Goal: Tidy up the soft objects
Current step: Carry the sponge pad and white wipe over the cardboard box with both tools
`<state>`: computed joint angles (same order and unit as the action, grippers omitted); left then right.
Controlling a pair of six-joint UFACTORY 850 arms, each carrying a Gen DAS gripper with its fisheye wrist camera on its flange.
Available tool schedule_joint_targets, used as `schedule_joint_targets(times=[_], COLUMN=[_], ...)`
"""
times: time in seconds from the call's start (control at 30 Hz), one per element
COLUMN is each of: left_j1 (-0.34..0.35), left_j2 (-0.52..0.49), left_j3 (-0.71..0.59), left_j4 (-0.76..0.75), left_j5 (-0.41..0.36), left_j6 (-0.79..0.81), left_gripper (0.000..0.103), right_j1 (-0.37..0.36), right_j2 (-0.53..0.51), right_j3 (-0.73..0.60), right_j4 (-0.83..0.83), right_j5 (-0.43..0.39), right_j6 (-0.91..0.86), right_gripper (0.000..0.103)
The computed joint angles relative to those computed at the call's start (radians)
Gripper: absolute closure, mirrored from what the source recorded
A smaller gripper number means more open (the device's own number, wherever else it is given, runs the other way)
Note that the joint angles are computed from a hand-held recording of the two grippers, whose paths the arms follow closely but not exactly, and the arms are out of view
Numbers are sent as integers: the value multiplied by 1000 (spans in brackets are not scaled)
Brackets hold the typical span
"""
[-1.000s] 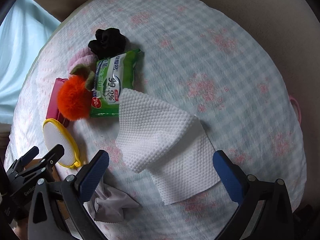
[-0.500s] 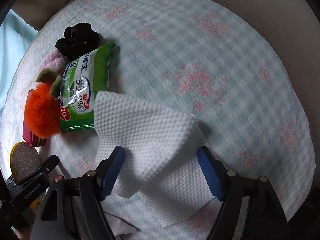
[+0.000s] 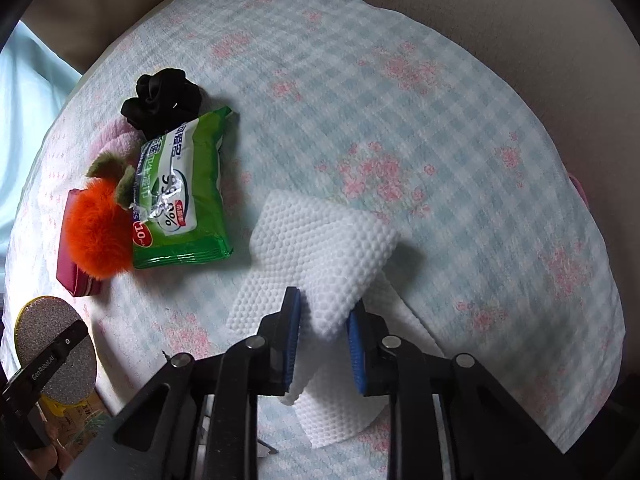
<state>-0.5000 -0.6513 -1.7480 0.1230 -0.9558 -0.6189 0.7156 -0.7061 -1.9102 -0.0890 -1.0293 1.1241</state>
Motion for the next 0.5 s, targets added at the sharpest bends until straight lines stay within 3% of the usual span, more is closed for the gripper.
schedule_joint_targets(times=[0.2, 0.37, 0.5], left_j1=[-10, -39, -82], left_j2=[15, 93, 153], left_j3=[-16, 39, 32], left_j4=[11, 40, 70], left_j5=[7, 37, 19], left_j6=[-10, -49, -116], left_gripper=[89, 89, 89], right_j1=[1, 6, 29], right_j2=[96, 166, 206], right_j3=[95, 126, 98], right_j4=[-30, -72, -115], right_j5=[31, 29, -3], right_j6=[17, 25, 22], right_gripper=[88, 88, 88])
